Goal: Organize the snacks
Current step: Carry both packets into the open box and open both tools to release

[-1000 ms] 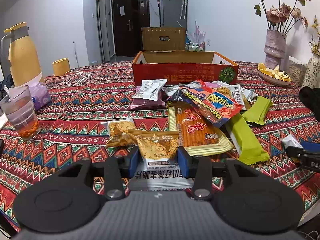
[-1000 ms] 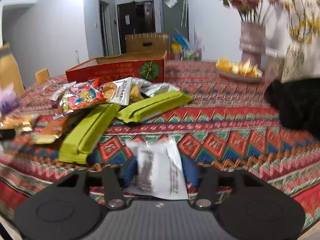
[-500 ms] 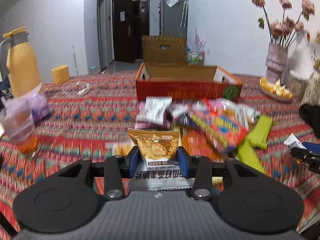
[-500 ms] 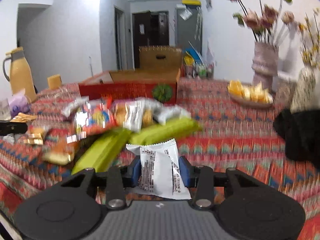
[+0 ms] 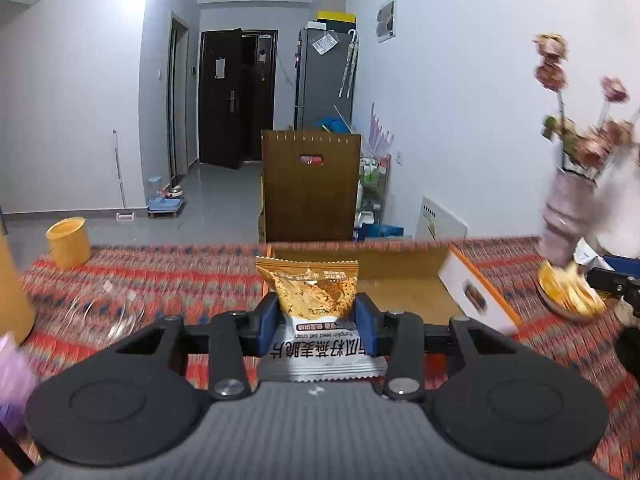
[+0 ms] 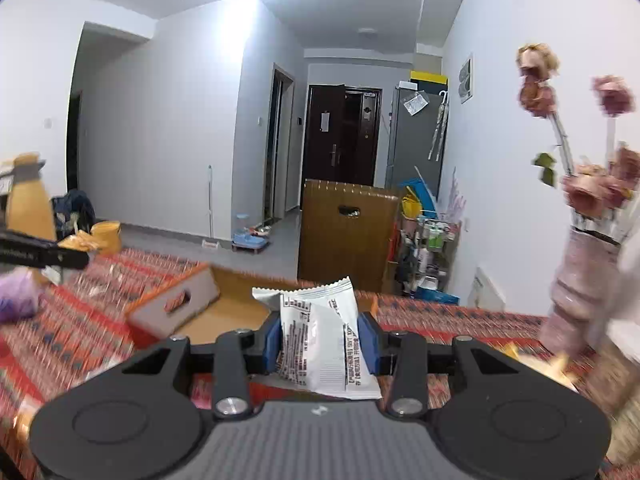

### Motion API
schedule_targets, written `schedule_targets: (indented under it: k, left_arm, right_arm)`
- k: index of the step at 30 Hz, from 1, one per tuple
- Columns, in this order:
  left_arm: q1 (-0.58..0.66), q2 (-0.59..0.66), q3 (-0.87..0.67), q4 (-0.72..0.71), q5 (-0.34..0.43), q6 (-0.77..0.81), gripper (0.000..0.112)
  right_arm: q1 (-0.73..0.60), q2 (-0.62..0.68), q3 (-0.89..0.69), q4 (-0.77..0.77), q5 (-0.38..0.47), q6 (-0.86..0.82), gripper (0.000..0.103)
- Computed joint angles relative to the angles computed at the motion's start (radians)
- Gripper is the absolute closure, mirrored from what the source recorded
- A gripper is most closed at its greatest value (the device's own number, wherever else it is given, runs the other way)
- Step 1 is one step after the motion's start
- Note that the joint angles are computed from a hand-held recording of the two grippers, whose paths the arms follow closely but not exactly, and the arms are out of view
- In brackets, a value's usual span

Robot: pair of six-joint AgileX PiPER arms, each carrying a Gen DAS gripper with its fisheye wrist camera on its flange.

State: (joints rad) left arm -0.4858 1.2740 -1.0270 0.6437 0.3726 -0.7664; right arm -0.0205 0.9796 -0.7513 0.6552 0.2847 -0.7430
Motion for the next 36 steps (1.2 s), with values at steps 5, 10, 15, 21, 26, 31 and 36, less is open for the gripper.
schedule_targets:
  k: [5,10,15,21,26,31,36]
  left_arm:
    - [0.099,0.349,-0.346,-0.251,0.023,0.264,0.071]
    - [0.165,0.669,-0.713,-0.518,0.152,0.527,0.071]
    - [0.180,0.914,-0.983,-0.566,0.239,0.611,0.071]
    - [0.150,0.990,-1.043,-0.409,0.261,0.474,0.042]
    - [0.120,0.969,-0.981,-0.292,0.231,0.413,0.041]
    - [0.123,0.893,-0.919,-0.324,0.227,0.390,0.040]
    - [0.111,0.709,-0.786,-0.318,0.219,0.398,0.036]
  right_arm:
    - [0.052,0.408,-0.305,-0.100,-0.075,0.127,0.063]
    - [0.105,0.788,-0.653,-0.600,-0.014,0.590,0.063]
    - [0.165,1.074,-0.983,-0.940,0.201,0.903,0.063]
    - [0.174,1.277,-1.303,-0.867,0.448,0.782,0.044]
    - [0.176,1.295,-1.332,-0.853,0.459,0.755,0.043]
    - [0.174,1.218,-1.232,-0.890,0.399,0.769,0.036]
    - [0.177,1.037,-1.084,-0.865,0.371,0.747,0.031]
